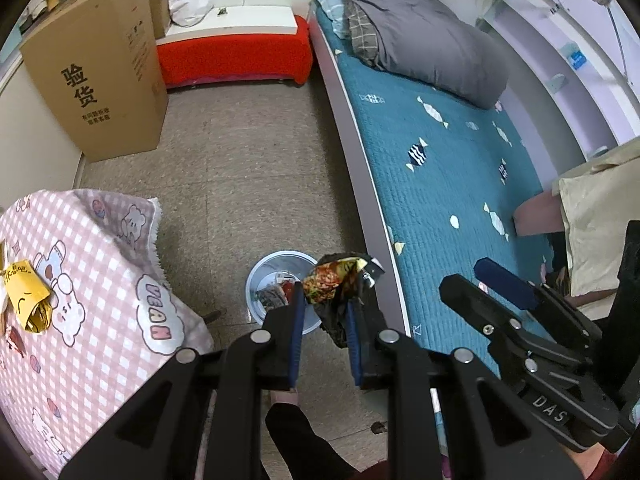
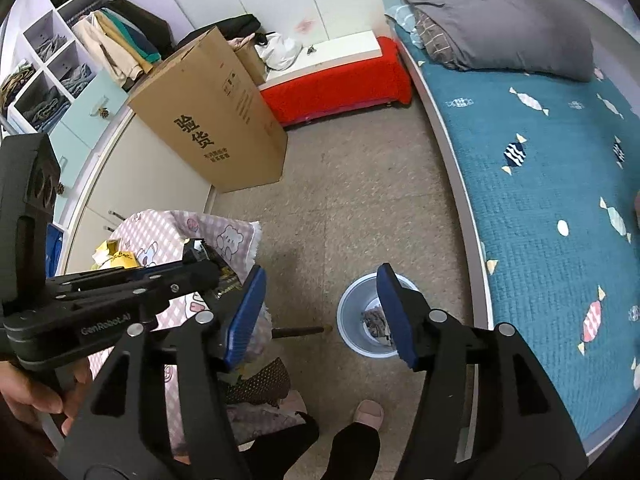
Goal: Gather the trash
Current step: 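Open the right tool to drop the newspaper into the bucket, then open the left tool to drop the snack bag into the bucket, then move both tools back over the trash on the table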
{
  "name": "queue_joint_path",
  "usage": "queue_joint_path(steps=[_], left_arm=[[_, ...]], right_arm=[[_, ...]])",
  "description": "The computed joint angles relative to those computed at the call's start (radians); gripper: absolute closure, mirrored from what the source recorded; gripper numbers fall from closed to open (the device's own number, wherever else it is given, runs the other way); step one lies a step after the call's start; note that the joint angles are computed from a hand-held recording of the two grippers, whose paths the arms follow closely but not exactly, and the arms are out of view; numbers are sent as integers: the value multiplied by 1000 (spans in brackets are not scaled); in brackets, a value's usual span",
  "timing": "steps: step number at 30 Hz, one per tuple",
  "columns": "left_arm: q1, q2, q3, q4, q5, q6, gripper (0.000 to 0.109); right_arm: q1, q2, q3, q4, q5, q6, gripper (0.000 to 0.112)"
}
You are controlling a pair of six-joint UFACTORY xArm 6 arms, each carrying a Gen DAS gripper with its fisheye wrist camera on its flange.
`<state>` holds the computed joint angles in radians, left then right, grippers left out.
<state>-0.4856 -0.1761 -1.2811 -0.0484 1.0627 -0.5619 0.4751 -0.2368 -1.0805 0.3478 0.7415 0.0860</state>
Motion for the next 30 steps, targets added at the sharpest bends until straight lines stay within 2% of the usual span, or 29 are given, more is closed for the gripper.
queue_joint_path(steps=[11, 15, 16, 18, 20, 30], left_arm=[[-35, 48, -64, 12, 10, 5, 90], [-46, 55, -76, 22, 5, -4, 86], [-47, 53, -75, 21, -1, -10, 82], [-45, 41, -60, 9, -28, -27, 37], [-53, 18, -40, 66, -54, -78, 34], [-55, -60, 18, 103, -25, -141, 33]], right_arm=[[-31, -67, 44, -33, -28, 51, 50], [-36, -97, 65, -66, -51, 86, 48], [-39, -103, 69, -67, -55, 89, 48], [-41, -109, 73, -72, -57, 95, 47], [-44, -116, 79, -74, -58, 101, 46], [-1, -123, 79, -63, -61, 89, 45]])
